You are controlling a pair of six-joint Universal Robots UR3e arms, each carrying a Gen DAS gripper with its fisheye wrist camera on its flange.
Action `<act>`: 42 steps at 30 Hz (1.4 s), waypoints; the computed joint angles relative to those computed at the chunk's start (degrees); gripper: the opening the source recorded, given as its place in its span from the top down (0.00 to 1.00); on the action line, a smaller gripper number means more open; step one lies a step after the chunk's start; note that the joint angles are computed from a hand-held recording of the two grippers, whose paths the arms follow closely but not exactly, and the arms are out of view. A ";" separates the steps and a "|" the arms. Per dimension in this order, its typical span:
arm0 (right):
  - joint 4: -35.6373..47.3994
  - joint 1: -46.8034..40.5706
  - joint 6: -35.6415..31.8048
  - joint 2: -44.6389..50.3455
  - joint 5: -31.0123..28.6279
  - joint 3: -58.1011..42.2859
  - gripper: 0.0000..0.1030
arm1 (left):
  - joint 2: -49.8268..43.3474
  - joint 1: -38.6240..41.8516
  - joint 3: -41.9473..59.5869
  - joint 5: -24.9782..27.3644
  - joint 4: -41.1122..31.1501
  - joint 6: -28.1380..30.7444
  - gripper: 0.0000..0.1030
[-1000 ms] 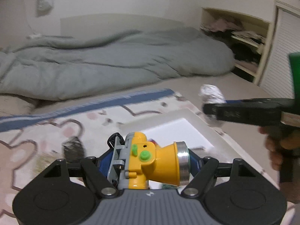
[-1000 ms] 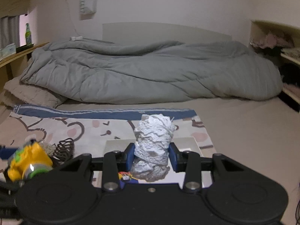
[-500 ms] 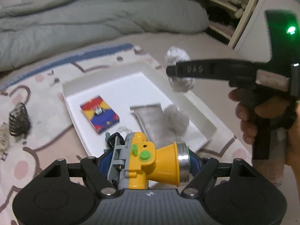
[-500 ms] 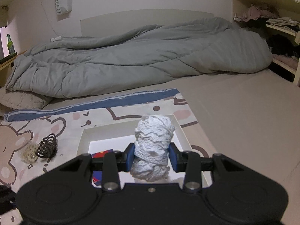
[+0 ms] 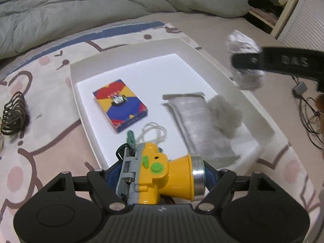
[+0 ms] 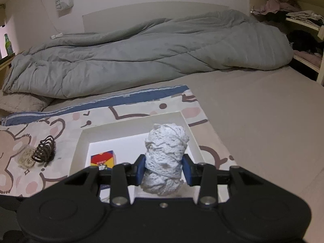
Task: Organize objects
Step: 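Carry the yellow headlamp with the left tool while the right tool carries the white cloth over the tray, then open both tools to drop the headlamp and white cloth into the tray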
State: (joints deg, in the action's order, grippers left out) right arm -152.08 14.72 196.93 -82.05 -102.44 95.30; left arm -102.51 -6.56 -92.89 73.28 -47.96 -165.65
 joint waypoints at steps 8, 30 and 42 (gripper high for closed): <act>3.37 -2.34 -3.49 -1.80 2.60 1.53 0.62 | -3.19 -1.38 -0.36 3.58 6.54 0.94 0.24; 14.99 0.68 -13.54 3.37 -2.81 0.81 0.62 | -4.06 -4.65 -2.66 7.49 10.44 3.70 0.24; 23.58 1.60 -14.81 3.00 -2.37 -4.21 0.62 | 0.36 -2.98 -3.65 3.92 8.11 5.13 0.22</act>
State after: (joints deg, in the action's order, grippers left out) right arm -128.49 16.32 182.13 -79.05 -104.81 91.09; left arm -102.16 -9.55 -96.54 77.20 -39.85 -160.52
